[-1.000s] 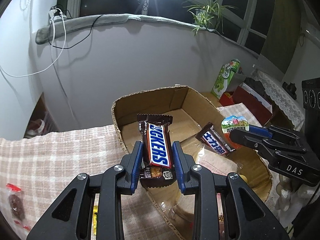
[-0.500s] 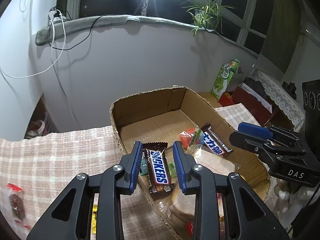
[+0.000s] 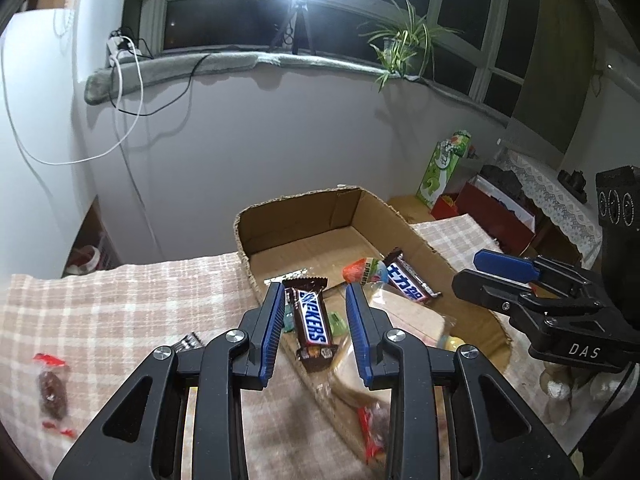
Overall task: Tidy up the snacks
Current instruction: 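Move both grippers back toward the remaining candies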
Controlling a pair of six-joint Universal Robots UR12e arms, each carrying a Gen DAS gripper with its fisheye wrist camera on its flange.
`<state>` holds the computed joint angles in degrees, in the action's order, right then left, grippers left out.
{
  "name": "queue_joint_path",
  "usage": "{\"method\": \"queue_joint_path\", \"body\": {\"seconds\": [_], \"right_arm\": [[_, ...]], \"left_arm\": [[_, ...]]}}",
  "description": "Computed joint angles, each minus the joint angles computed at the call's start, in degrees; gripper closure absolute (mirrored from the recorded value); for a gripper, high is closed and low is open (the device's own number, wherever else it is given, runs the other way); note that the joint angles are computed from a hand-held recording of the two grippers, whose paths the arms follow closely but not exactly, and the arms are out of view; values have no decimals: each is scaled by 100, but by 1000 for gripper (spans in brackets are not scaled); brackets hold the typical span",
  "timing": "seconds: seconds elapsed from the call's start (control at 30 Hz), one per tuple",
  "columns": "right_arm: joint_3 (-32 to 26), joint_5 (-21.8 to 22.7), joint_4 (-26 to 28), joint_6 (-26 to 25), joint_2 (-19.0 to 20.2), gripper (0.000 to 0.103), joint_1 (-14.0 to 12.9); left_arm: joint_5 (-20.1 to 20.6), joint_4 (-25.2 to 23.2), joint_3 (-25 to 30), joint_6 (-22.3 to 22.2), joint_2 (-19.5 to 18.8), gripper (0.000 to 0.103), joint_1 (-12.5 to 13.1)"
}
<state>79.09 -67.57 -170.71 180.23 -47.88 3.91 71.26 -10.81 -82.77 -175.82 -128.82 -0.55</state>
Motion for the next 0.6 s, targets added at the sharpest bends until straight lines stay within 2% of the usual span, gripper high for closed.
{"method": "queue_joint_path", "body": {"seconds": [0.03,0.1,0.17,0.43,0.53,0.6], "right_arm": [[43,-19,-21,-9,-35,27,12],[160,-56,-169,7,-102,17,32],[263,-42,-244,-24,-176,17,55],[526,149,-285,-172,-355,17,148],[606,274,-283,-229,-404,17,197],[658,358,-312,-264,-429,17,229]], "left_arm": [[-9,47,-60,-7,42,73,12],[-22,141,-190,-33,132,73,42],[-17,252,-312,-88,211,67,71],[7,632,-849,-249,546,66,251],[37,828,-1127,-340,700,55,359],[60,922,-1275,-389,780,55,430]]}}
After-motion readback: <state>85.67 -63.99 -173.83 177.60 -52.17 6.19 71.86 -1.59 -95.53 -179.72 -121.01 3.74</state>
